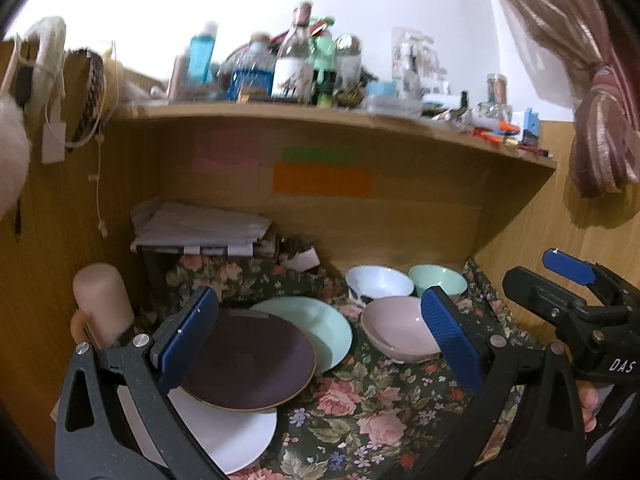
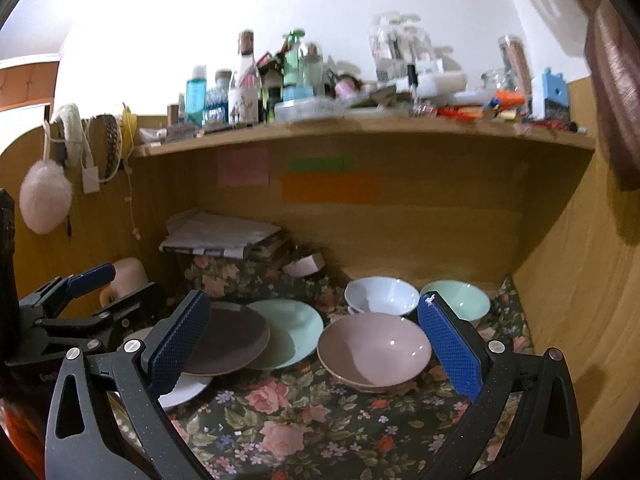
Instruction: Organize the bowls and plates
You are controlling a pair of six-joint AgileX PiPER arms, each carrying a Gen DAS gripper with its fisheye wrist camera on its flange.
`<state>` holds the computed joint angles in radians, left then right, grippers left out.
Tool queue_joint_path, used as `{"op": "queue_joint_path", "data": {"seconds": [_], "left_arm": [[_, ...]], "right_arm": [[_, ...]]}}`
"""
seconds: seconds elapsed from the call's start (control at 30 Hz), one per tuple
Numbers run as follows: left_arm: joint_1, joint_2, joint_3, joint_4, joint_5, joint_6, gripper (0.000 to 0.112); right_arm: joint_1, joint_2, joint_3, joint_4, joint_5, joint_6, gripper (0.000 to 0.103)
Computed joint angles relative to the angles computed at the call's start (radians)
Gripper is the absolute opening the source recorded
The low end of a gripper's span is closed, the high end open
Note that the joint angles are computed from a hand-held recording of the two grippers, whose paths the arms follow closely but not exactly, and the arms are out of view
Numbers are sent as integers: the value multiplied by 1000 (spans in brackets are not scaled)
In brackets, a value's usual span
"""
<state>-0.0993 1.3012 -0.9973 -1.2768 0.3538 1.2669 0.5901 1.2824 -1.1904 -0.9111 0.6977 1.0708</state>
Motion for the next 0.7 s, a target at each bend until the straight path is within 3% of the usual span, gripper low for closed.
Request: {"op": "queue_joint_path", "data": {"seconds": [0.33, 0.5, 0.7], "left_arm": [[57, 171, -75, 146, -33, -120, 103], [92, 276, -136, 286, -36, -241, 102], [133, 391, -222, 504, -15, -451, 88]], "right_arm": [[-137, 171, -66, 301, -132, -265, 103], [-174, 287, -144, 482, -145, -464, 103], [-195, 423, -252, 633, -130, -646, 102]]}}
